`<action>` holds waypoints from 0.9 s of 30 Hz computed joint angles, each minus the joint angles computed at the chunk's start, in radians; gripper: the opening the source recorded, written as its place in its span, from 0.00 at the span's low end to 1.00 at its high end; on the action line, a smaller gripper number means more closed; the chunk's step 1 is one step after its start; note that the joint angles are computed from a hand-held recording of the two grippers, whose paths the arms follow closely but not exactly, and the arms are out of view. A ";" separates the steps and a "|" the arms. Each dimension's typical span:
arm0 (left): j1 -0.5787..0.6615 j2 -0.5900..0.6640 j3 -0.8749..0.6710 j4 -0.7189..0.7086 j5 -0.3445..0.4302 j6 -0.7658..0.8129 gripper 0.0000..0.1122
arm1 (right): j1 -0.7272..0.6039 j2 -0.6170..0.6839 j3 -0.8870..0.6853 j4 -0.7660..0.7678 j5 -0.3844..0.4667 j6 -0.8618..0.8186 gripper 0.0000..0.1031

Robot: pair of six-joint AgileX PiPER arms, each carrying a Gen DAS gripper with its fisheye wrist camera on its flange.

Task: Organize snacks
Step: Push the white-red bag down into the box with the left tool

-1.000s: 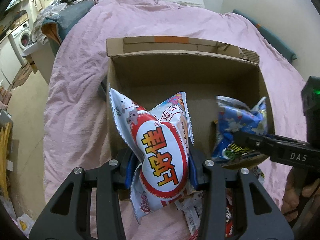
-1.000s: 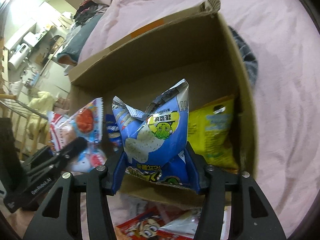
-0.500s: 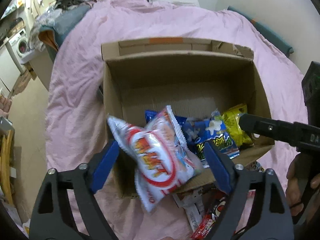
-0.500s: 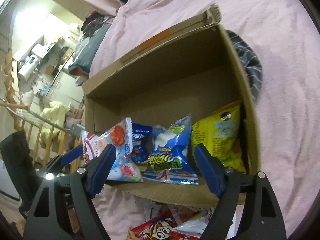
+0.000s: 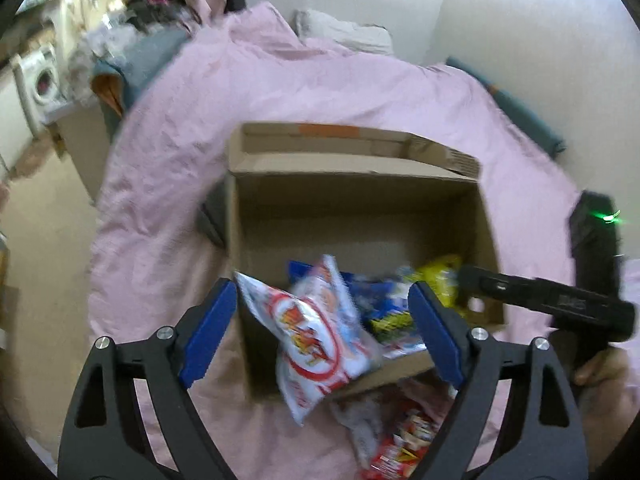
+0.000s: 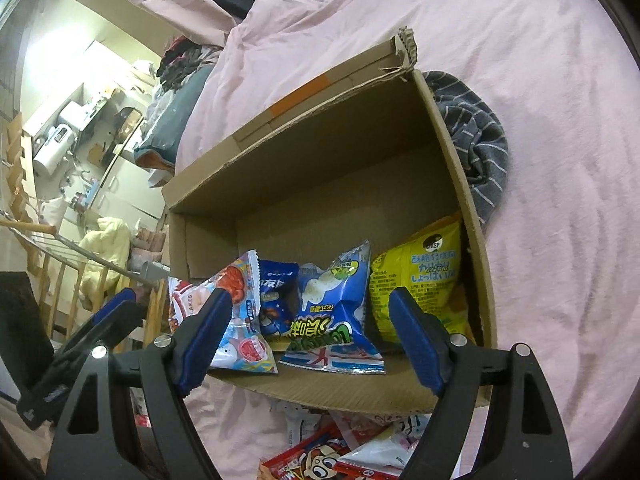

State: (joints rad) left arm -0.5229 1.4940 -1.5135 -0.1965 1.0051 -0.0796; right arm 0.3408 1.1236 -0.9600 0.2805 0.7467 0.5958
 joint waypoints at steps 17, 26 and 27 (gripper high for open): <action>-0.068 0.205 -0.078 0.035 0.119 -0.048 0.75 | -0.038 -0.044 0.019 0.017 0.033 -0.009 0.81; -0.030 0.102 -0.028 -0.019 0.080 -0.017 0.76 | -0.027 -0.072 0.005 -0.007 0.045 0.017 0.81; -0.032 0.091 -0.021 -0.012 0.077 -0.017 0.76 | -0.027 -0.076 0.004 -0.011 0.048 0.019 0.81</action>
